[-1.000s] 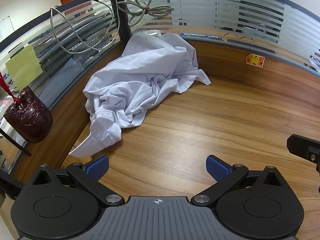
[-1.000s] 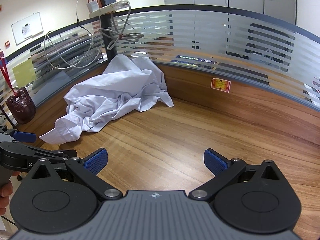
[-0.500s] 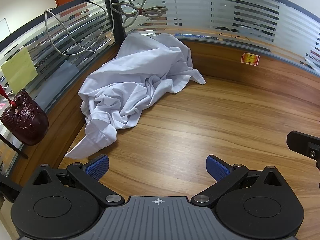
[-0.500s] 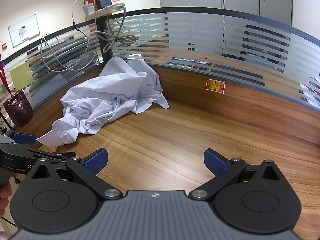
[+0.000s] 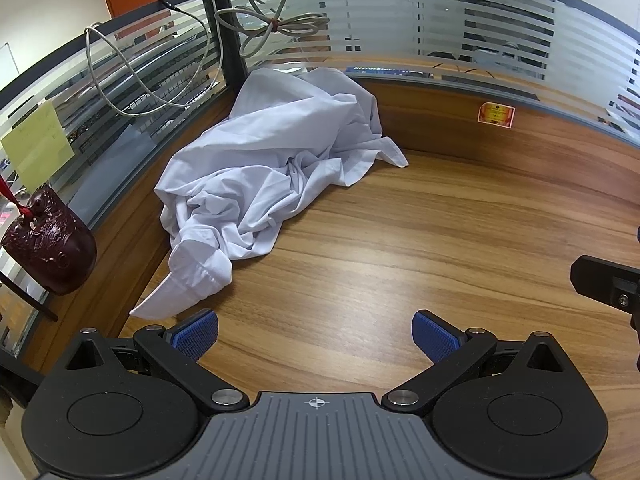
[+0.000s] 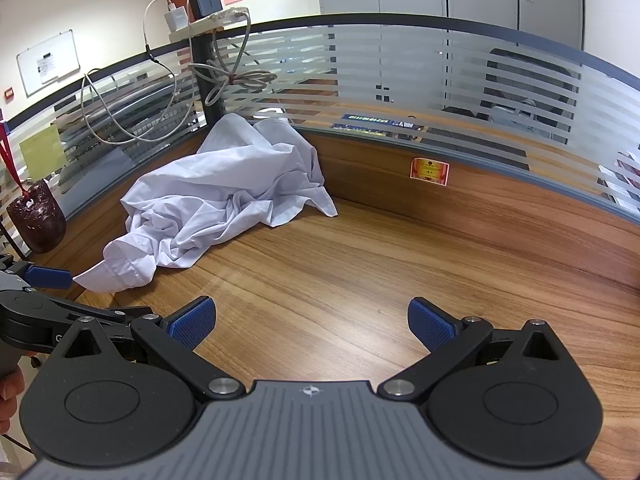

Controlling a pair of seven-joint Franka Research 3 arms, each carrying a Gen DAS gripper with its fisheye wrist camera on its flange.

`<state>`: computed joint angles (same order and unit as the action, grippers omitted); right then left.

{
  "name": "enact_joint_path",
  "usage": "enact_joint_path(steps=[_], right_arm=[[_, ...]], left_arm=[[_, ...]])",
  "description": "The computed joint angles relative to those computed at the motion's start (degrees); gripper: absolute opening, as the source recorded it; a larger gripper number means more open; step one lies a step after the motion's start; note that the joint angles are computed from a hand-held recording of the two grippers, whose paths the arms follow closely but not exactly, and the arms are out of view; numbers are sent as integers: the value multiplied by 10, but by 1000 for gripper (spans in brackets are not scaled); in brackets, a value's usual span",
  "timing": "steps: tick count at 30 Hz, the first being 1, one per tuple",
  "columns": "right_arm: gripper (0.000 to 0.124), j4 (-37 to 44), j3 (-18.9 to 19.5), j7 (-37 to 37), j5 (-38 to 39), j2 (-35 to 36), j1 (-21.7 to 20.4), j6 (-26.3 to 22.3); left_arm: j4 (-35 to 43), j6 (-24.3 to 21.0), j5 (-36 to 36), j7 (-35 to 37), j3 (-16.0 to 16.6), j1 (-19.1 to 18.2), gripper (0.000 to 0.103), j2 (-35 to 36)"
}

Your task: Fold clothes

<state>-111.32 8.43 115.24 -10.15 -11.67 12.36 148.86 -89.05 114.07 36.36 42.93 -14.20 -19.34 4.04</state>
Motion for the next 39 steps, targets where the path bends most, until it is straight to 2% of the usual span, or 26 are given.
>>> enact_joint_path(steps=[2, 5, 8, 9, 10, 11, 28, 34, 39], right_arm=[[103, -1, 0, 1, -1, -1, 0, 1], [103, -3, 14, 39, -28, -4, -4, -6], [103, -2, 10, 37, -27, -4, -2, -8], [103, -2, 12, 43, -32, -4, -2, -10], [103, -2, 13, 47, -34, -5, -2, -11], [103, -2, 14, 51, -37, -5, -1, -12], [103, 13, 14, 83, -63, 5, 8, -34], [103, 32, 13, 96, -69, 17, 11, -58], [103, 58, 12, 142, -94, 36, 13, -83]], left_arm=[[-1, 0, 0, -1, 0, 0, 103, 0], [1, -1, -1, -1, 0, 0, 103, 0], [-6, 17, -13, 17, 1, 4, 103, -3], [-10, 25, -16, 20, 8, -1, 103, -5], [-28, 64, -46, 64, 3, 14, 103, -15], [-33, 71, -50, 68, 4, 16, 103, -18], [-24, 76, -63, 76, 7, 22, 103, -1], [-20, 108, -51, 110, 19, 36, 103, 20], [6, 148, -37, 152, 35, 52, 103, 56]])
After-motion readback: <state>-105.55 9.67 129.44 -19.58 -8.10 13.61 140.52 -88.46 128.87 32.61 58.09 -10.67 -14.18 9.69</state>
